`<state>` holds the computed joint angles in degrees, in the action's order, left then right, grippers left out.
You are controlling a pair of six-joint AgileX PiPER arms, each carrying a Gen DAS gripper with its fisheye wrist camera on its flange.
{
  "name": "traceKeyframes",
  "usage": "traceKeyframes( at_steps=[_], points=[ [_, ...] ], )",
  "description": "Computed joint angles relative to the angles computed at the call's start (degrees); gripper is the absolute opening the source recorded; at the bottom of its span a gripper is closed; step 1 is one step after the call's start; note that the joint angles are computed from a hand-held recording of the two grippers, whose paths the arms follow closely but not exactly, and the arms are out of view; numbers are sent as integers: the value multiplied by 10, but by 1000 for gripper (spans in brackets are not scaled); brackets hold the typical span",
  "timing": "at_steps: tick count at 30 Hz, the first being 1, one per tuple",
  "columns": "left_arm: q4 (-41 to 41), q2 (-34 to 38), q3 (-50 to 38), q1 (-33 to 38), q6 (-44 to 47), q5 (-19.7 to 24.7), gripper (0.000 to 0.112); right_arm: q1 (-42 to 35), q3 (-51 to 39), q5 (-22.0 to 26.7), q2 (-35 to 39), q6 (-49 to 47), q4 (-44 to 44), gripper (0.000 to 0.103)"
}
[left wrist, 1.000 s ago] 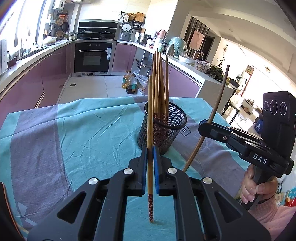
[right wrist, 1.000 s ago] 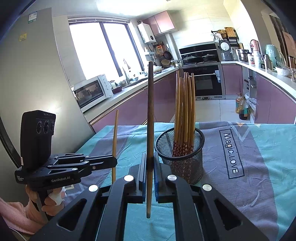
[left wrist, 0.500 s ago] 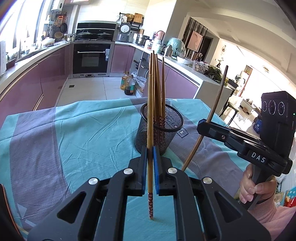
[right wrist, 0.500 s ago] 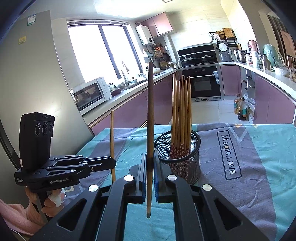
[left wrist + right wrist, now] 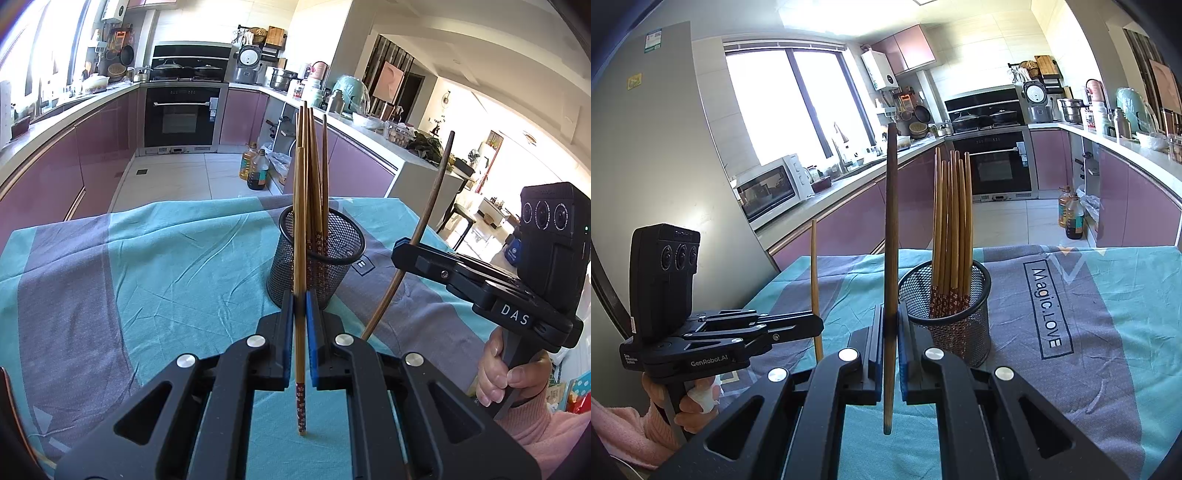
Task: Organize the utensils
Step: 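Raise both held chopsticks upright and carry them above the mesh cup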
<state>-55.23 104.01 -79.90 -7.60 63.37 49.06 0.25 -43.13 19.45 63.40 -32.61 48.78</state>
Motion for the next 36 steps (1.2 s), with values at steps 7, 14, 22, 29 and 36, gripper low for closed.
traceKeyframes(
  at_steps=[7,14,22,29,36],
  points=[
    [1,0,-1,0,-2,1,7,1,-2,-1,3,3,0,6],
    [1,-1,0,-1,-2,-1,7,3,-4,-2,6,1,3,6],
    [0,-1,1,-3,-2,-6,7,0,-5,1,5,-3,7,6],
    [-3,-1,3,-5,-1,-9,7,-2,-5,0,3,-5,9,6],
    [-3,-2,3,-5,-1,-10,7,-3,-5,-1,3,-8,10,6]
  ],
)
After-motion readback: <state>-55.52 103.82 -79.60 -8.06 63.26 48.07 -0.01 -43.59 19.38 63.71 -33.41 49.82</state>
